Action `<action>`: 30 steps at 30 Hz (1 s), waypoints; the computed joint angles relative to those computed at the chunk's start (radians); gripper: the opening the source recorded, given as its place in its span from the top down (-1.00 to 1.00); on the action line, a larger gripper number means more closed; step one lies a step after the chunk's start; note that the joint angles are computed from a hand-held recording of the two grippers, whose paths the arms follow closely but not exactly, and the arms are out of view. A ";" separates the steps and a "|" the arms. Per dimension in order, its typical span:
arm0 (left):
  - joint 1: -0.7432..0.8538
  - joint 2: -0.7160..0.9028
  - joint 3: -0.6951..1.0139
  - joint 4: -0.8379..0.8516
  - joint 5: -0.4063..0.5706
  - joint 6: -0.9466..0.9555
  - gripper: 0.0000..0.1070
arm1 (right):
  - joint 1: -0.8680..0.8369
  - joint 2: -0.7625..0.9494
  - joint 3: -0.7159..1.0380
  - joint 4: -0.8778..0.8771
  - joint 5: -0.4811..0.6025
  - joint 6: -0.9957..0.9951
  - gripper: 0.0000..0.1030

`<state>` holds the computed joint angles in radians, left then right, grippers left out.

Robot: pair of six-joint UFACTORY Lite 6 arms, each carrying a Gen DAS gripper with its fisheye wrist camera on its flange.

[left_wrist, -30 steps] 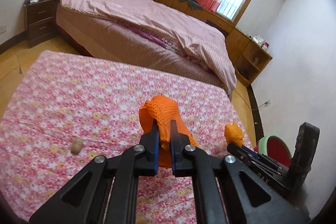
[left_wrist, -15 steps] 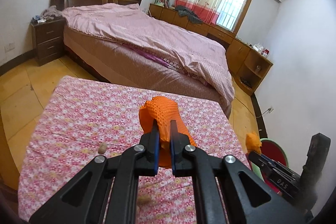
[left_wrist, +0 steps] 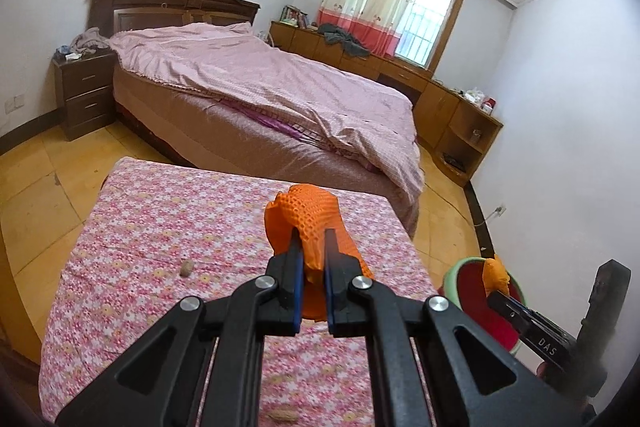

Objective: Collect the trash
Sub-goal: 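Carry both orange items over the red bin and open both tools to drop them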

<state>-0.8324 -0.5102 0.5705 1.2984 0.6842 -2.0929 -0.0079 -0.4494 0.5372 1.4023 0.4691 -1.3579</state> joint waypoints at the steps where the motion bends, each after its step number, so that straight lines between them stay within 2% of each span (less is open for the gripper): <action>1: -0.016 0.010 0.007 0.002 0.008 -0.009 0.87 | -0.023 -0.018 -0.010 -0.018 0.012 0.011 0.56; 9: -0.090 0.184 0.110 0.063 -0.015 -0.106 0.87 | -0.218 -0.077 -0.051 -0.086 0.120 0.012 0.56; 14: -0.115 0.344 0.232 0.096 -0.048 -0.130 0.87 | -0.367 -0.052 -0.051 -0.093 0.199 -0.046 0.56; 22: -0.140 0.652 0.503 0.118 -0.126 -0.099 0.87 | -0.598 0.081 -0.014 -0.079 0.299 -0.175 0.56; 30: -0.128 0.989 0.853 0.019 -0.235 0.082 0.87 | -0.721 0.284 0.076 -0.065 0.314 -0.261 0.55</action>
<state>-0.9608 0.4788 1.4235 1.3177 0.4497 -2.0107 -0.7286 -0.1652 0.6127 1.3369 0.7827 -1.6193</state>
